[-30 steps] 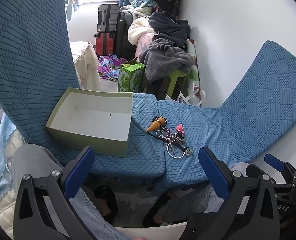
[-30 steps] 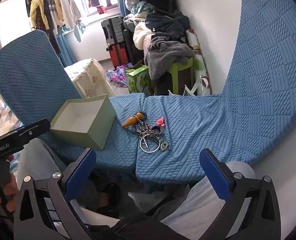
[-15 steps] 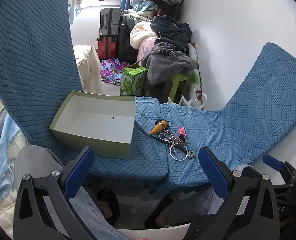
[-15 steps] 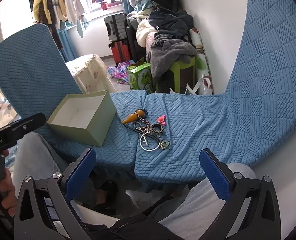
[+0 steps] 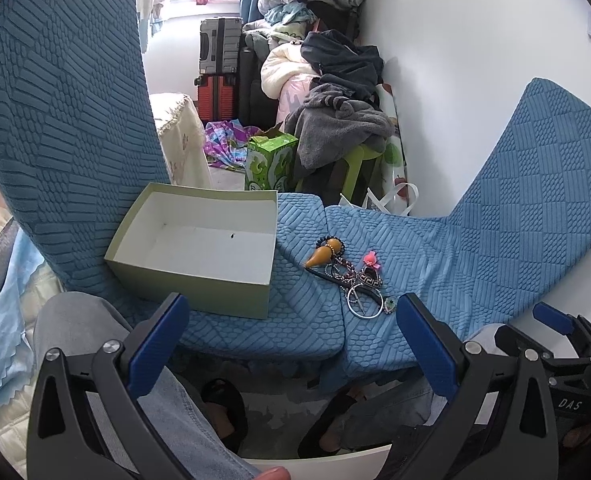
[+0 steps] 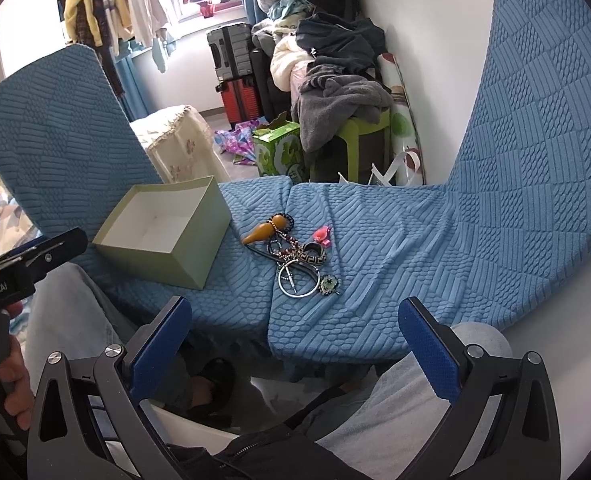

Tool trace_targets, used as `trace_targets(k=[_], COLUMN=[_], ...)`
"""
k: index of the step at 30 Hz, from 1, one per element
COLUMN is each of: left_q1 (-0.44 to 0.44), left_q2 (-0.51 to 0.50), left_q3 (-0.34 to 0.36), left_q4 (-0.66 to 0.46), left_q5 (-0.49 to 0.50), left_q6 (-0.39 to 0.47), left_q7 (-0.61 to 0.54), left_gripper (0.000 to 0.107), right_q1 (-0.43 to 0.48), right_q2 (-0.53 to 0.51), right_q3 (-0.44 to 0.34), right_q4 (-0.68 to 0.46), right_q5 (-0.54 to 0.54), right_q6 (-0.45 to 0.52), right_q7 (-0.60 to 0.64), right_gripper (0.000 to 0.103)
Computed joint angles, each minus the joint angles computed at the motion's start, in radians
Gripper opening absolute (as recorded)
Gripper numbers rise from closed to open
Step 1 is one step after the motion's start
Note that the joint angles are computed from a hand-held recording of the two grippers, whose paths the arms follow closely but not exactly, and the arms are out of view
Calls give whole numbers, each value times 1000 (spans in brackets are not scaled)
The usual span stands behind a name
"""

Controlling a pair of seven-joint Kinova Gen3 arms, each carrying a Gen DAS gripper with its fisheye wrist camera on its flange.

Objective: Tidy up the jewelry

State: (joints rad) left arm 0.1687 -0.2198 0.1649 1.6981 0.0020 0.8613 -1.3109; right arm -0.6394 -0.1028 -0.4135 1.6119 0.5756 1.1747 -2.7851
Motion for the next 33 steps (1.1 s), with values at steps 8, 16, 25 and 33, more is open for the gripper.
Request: trace_targets(k=[8,16,25,33], left_q1=[3,2,4,14], left_q2=[-2,-3,1,18], left_q3=[6,-2,-1,11], left_q4=[1,4,10,8], left_q5=[-11,-1,6,-5], left_q6=[5,4,-8,-12], left_q7=[2,-7,-4,-4], left_gripper=[103,103,103,103], right_q1=[-4,-14,-13,-7], right_q2=[3,9,8,-1], right_q3=[-3,6,-2,3], right_q4=[-4,-13,0,24], right_q5=[12,8,26,34], right_q6=[5,19,23,2], right_q7=[-1,19,-10,-28], right_gripper=[103,103,103,103])
